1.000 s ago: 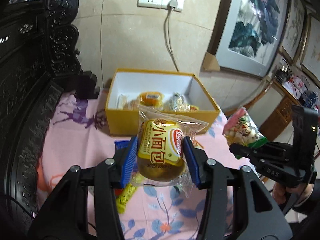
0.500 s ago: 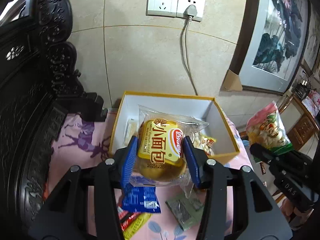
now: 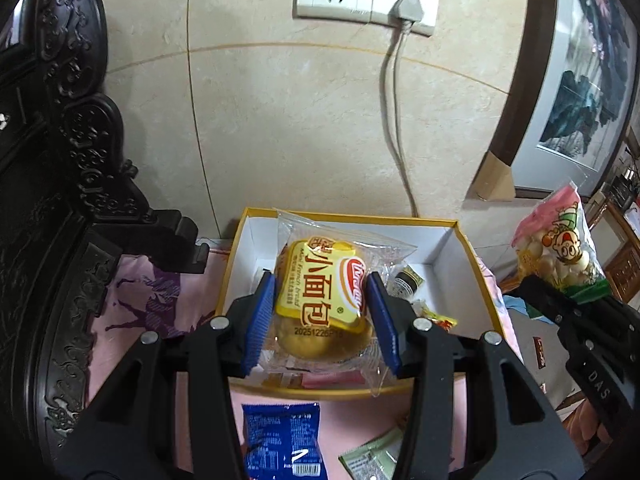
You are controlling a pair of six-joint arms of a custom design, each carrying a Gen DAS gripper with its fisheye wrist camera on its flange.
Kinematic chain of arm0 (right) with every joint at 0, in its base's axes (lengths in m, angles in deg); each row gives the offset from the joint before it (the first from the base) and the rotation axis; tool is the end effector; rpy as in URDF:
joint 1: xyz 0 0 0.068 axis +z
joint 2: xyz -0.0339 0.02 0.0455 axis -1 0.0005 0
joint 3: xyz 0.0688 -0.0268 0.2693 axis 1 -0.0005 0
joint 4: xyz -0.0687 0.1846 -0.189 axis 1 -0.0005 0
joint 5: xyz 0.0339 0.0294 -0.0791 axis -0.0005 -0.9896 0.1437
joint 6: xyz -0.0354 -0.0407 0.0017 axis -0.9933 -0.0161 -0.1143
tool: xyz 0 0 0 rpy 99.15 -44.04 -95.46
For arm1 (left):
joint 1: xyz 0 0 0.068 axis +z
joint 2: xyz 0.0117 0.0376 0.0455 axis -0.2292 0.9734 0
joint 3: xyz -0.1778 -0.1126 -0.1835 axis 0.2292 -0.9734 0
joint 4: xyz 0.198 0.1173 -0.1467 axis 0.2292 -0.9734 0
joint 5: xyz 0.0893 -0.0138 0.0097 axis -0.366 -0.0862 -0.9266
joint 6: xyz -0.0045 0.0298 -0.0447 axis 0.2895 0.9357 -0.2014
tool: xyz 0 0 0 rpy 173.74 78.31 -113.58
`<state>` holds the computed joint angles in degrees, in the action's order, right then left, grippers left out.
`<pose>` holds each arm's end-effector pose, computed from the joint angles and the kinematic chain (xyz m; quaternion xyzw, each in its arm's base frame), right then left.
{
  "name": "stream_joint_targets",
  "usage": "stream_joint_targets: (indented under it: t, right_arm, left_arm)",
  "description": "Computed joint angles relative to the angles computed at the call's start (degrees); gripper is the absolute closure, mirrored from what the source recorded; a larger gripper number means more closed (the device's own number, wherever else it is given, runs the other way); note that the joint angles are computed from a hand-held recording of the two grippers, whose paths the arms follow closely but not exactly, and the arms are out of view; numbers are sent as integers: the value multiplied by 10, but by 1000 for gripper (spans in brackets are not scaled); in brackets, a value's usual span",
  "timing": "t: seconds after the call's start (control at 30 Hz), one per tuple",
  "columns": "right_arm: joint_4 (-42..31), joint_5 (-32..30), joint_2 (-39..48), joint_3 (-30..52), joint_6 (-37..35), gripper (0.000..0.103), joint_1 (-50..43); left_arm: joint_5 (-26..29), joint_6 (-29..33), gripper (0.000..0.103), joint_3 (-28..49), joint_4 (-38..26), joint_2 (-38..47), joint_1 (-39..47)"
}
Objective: Organize snacks
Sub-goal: 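Carry both bags over the yellow box and open both grippers, then move both open tools back toward the snack pile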
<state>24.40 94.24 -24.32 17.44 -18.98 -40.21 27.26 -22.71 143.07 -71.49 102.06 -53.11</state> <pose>0.1606 0.1793 0.2718 -0.2009 0.8489 0.1963 0.4478 0.1709 -0.1194 0.2966 -0.0878 0.9137 -0.0098 0.3966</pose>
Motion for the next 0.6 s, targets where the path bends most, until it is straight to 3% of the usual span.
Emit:
stream_joint_targets:
  t: [0.07,0.1,0.13,0.17,0.2,0.23,0.43,0.6]
  right_arm:
    - [14,-9,18,1,0,90,-9]
    - [21,-12,28,2,-3,88,-13]
    - [23,-13,39,5,-6,84,-14]
    - [16,-8,47,10,-7,69,-13]
    - [3,10,52,15,-1,46,-8]
    - [4,23,46,10,3,41,-4]
    - [-20,22,-28,-30,20,40,15]
    - [-72,40,-86,-71,72,40,60]
  left_arm:
    - [16,9,55,-9,23,9,19]
    - [18,9,49,-12,31,15,26]
    - [14,4,25,-12,30,21,29]
    - [2,-8,15,-9,22,27,29]
    - [-21,-23,11,-9,11,26,22]
    - [-25,-21,11,-14,13,14,19]
    - [-71,-53,9,-32,-60,-82,-17]
    - [-126,-193,8,-38,-216,-154,-90]
